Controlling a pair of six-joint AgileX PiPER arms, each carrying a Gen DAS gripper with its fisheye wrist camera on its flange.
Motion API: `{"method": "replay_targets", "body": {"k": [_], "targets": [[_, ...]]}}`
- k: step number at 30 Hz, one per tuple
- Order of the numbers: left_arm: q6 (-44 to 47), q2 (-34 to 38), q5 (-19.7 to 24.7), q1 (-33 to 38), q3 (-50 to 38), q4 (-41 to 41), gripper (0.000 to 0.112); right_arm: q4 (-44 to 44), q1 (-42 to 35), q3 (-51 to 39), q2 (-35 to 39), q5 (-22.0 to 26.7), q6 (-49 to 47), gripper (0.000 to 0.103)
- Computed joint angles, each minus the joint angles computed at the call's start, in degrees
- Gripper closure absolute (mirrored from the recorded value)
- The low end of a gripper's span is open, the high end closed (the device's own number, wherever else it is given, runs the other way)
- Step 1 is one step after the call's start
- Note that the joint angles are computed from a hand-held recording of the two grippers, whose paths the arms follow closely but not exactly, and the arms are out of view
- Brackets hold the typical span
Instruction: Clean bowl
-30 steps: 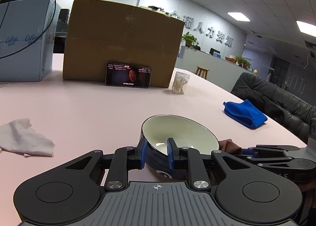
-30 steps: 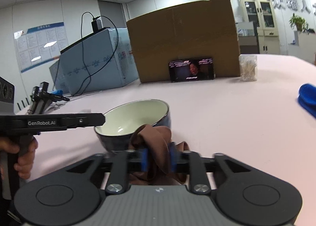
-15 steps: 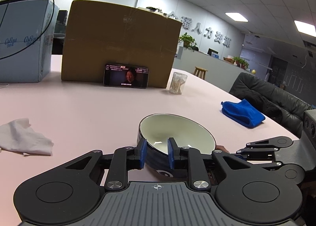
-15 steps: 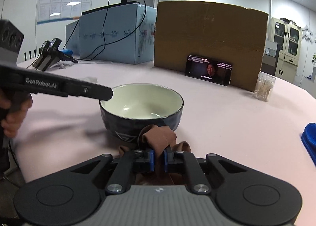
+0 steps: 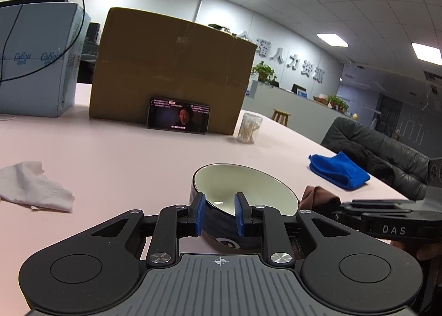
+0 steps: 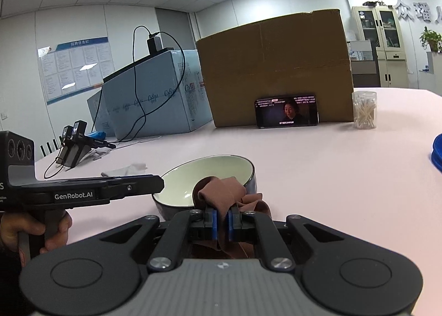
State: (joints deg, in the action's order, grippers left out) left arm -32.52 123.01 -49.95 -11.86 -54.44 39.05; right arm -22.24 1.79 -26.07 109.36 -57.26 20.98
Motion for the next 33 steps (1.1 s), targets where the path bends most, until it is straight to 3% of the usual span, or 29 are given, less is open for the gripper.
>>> {"method": "replay_targets", "body": {"k": [5,8,13,17,21,33], "targets": [[2.92,0.93,-2.88,-0.37,1.46,-3.37,0.089,1.49,1.64,-0.65,0.71,1.94,-0.59,0.095],[8.34,0.01,-3.64,-1.60,3.98,-8.10,0.089,2.85,2.15,0.47,0.04,0.29,-1.30,0.095],[17.93,0.65,-9.04,-3.25,7.34,-15.58,0.090,7.70,4.14,0.52,0.48,-0.24,-3.86,0.095],[17.08,1.64,-10.96,-2.41,7.19,-14.12,0.090,8.17,4.44,-0.73,1.95,0.88,-3.47,0.095],[17.66,1.53,-11.33,-2.35,7.53,-14.07,0.090,8.36,5.36,-0.67,1.59,1.09,-4.09,0.094],[12.69,1.11,-6.67,0.37,3.51,-6.53,0.090,9.36,6.44,-1.10,2.01,1.55,-4.88,0.094]]}}
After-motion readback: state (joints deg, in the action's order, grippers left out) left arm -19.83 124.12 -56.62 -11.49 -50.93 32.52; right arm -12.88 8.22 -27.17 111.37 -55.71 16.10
